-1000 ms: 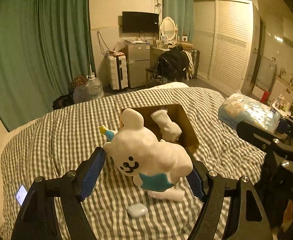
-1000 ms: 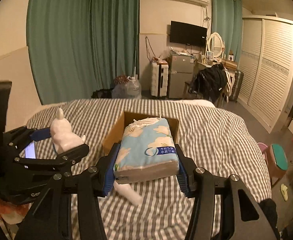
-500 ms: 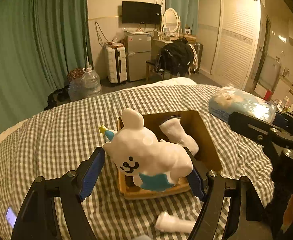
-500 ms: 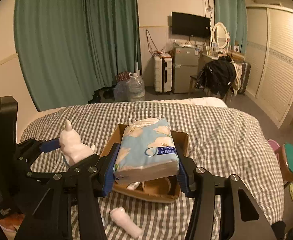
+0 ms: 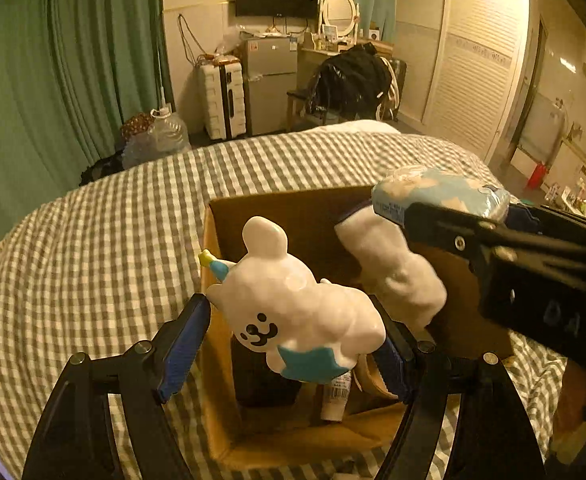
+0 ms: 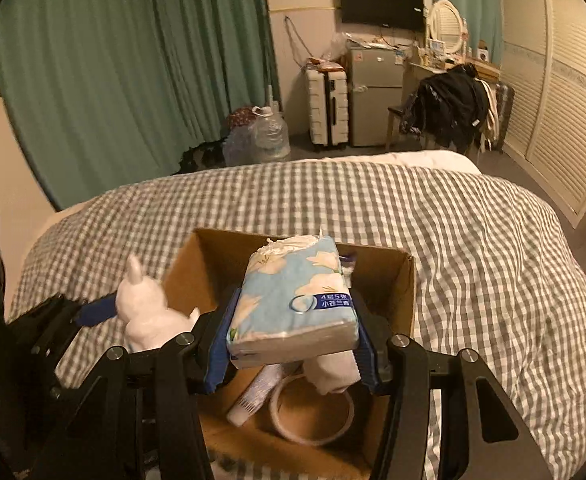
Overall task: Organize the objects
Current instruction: 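Carry the figurine and tissue pack into the box and open both tools, then move the left tool toward the white earbud case on the bed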
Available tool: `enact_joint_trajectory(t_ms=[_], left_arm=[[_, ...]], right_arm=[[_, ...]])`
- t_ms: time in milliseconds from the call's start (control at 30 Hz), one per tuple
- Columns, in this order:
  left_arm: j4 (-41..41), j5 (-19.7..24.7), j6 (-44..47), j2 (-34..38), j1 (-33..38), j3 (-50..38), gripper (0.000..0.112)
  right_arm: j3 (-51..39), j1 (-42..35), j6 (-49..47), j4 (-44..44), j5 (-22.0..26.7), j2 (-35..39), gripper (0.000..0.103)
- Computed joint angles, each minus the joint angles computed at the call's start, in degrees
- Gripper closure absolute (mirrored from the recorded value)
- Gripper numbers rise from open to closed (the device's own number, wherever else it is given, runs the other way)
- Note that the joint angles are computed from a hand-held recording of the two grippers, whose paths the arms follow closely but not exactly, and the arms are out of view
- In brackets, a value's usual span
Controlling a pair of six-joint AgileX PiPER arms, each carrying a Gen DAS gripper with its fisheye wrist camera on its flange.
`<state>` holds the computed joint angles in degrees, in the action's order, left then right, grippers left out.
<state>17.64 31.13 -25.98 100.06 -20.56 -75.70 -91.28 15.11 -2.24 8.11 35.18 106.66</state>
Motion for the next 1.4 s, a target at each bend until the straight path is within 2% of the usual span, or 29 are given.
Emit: enact_joint_trajectory(t_ms=[133,233,300,333,367,433,467,533,833,1033,1100,1233,1400], left_arm=[[0.2,-4.0,-0.3,1.1,0.5,1.8,0.034],[-2.1,-5.2,1.7,1.9,1.2,2.2,0.034],[-2.4,-5.1,1.7,2.1,1.2,2.1,0.032],[-2.6,-4.8,1.9,2.0,1.3,2.1,0.032],[-3.1,-4.4,2.3,1.9,1.3,1.9,0.031],[-4.3,-3.7,3.1,1.2,1.4,1.8,0.023],[-2.6,-3.3,1.1,0.2,1.1,2.3,0.017],[2.6,-2.4,-4.3,-1.8,0.0,3.3,0.016],[5.2,9.2,-7.6,-15.7,-2.2,3.1,0.016],[9.8,18.7,-10.9,-24.2,-7.4,0.1,0.014],[12.8,22.1,-13.1,-26.8,-10.3,-0.5,0.014],[16.5,26.9,-16.8,-31.7,-15.4,0.6,0.012],[22.0,32.1,-23.9,-37.2,-23.2,5.4,0.009]], right_arm=[[-1.9,-1.8,-1.8,2.8,-0.6,3.6,0.052],[-3.6,-2.8,-4.5,6.3,-0.6,5.7,0.050],[-4.0,-3.4,-6.1,8.7,-1.0,6.4,0.044],[-3.7,-3.7,-6.8,9.9,-1.5,6.3,0.030],[-3.2,-3.8,-6.9,10.3,-2.1,6.0,0.021],[-1.9,-4.2,-8.6,12.6,-3.2,4.6,0.021],[-1.0,-4.3,-9.0,13.1,-3.6,3.6,0.021],[0.5,-4.2,-7.5,11.6,-3.8,1.3,0.021],[4.8,-3.8,0.3,3.1,0.7,-12.9,0.021],[8.1,-1.4,5.2,-3.0,4.4,-25.1,0.020],[9.2,0.4,7.2,-6.1,6.0,-29.4,0.016],[12.0,4.9,12.5,-13.0,8.6,-36.6,0.016],[17.5,12.7,20.8,-22.6,11.5,-44.7,0.009]])
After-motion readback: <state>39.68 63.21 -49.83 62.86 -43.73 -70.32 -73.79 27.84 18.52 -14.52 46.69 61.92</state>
